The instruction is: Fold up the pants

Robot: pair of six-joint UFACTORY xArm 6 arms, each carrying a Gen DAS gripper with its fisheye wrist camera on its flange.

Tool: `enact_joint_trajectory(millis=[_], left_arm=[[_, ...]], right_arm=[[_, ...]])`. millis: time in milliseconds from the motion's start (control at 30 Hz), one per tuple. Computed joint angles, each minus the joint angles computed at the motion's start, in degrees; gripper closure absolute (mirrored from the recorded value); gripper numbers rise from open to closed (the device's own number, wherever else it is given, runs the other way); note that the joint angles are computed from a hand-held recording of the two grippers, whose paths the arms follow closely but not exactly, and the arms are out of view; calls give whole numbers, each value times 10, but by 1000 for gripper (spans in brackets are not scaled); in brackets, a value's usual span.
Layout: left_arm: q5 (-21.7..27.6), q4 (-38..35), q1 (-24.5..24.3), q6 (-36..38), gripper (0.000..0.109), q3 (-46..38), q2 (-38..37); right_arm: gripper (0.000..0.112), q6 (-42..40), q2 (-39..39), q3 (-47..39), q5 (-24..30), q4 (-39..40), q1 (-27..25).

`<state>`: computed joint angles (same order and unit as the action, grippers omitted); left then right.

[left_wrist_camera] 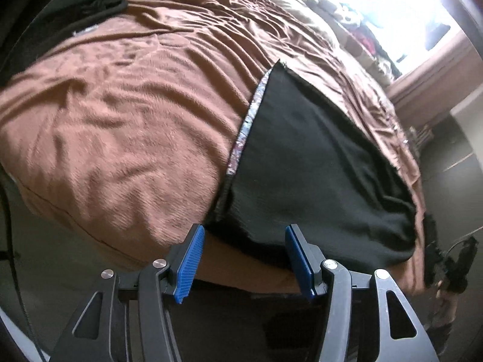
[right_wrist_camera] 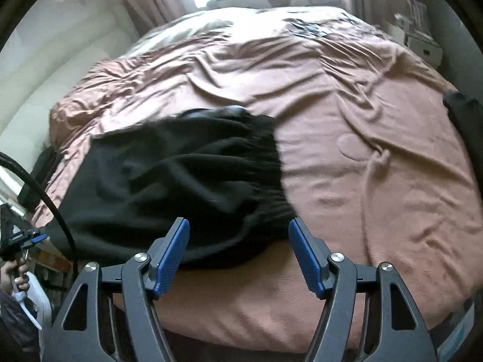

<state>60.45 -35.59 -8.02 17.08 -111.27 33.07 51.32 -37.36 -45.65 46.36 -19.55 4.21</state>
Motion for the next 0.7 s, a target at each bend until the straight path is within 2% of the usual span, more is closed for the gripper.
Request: enact_joint_trajectory(millis=[367,700], left_arm=[[17,-111,21,-3,51,32,-2],[14,-181,29,-1,50,16,22]], right_arm=[[46,27,43,-26,-43,-10,56],[46,-22,109,-41,-124,53,53]])
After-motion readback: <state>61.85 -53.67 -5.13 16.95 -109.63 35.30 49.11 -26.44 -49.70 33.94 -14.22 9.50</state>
